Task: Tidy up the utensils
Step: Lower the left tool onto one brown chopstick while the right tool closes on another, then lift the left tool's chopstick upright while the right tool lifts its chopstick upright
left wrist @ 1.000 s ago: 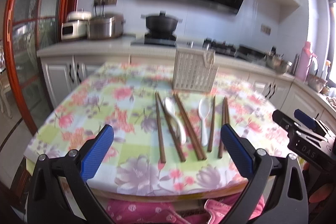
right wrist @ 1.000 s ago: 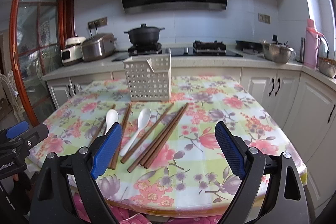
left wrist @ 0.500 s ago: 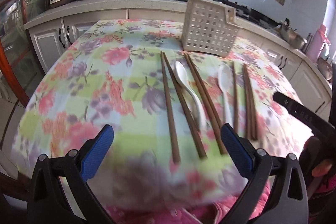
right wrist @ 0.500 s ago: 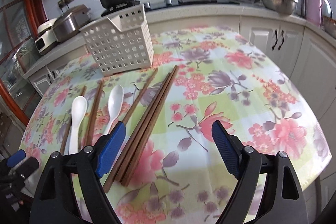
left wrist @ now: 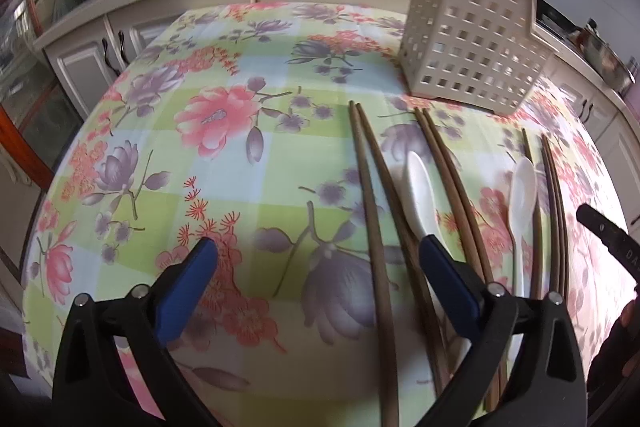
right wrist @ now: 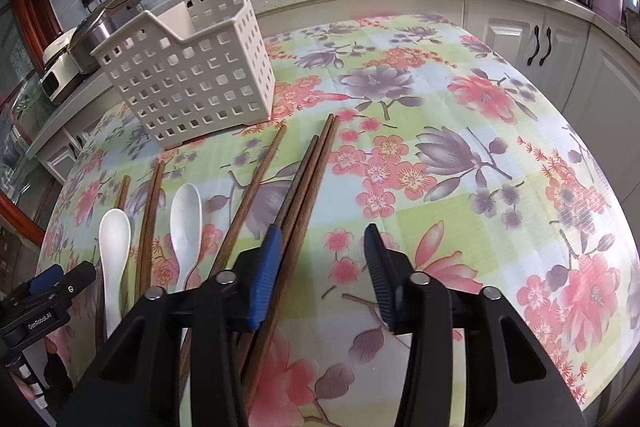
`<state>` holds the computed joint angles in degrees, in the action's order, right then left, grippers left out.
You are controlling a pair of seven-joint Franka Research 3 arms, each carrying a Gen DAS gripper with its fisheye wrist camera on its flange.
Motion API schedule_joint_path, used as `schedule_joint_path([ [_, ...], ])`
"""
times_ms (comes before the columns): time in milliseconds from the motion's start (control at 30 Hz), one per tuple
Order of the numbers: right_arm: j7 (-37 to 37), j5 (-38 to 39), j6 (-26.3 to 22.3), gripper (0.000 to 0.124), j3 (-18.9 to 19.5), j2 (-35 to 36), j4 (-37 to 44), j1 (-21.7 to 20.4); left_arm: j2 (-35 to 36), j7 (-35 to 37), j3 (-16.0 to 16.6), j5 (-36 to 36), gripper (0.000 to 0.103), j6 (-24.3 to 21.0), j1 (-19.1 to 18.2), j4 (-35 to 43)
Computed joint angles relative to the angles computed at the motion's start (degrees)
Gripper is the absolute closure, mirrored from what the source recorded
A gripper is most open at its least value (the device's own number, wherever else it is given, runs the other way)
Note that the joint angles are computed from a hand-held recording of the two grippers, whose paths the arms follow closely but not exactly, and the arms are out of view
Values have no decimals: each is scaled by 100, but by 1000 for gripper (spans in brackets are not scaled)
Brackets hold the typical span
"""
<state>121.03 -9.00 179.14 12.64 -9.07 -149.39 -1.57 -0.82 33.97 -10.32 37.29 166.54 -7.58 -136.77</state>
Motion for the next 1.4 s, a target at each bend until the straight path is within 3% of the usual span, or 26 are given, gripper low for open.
schedule_joint_path([
  [133,101,-171,-38,92,21,165,148,-52,116,83,40,-209,15,-37,24,69],
  [267,94,-173,-135,95,-225,364,349,191,229,147,66,-241,16,-119,4,165],
  [400,948,-1160,-330,98,-199,517,572,47,342,65,83,-88,16,-199,-50,320],
  [600,1684,-2088,-686,102,-461,646,865,242,504,-156,135,210,23,-410,-140,564],
  [833,2032,-2540,-814,102,-930,862,1160,661,676,-280,184,435,31,-552,-207,822],
  [1067,1771,-2395,-798,102,-1242,1011,1317,946,834,-102,175,355,54,-642,-278,1070],
  [1133,1753,-2387,-753,108,-1303,1026,1316,979,838,-60,166,343,61,-670,-313,1091],
  [1233,1670,-2352,-631,113,-1370,1024,1265,989,842,97,148,261,75,-590,-326,1082],
  [1300,1597,-2308,-560,113,-1391,1000,1211,992,838,152,147,244,91,-556,-346,1070],
  [1400,1597,-2295,-458,114,-1401,969,1136,975,837,233,145,173,96,-506,-353,1052],
])
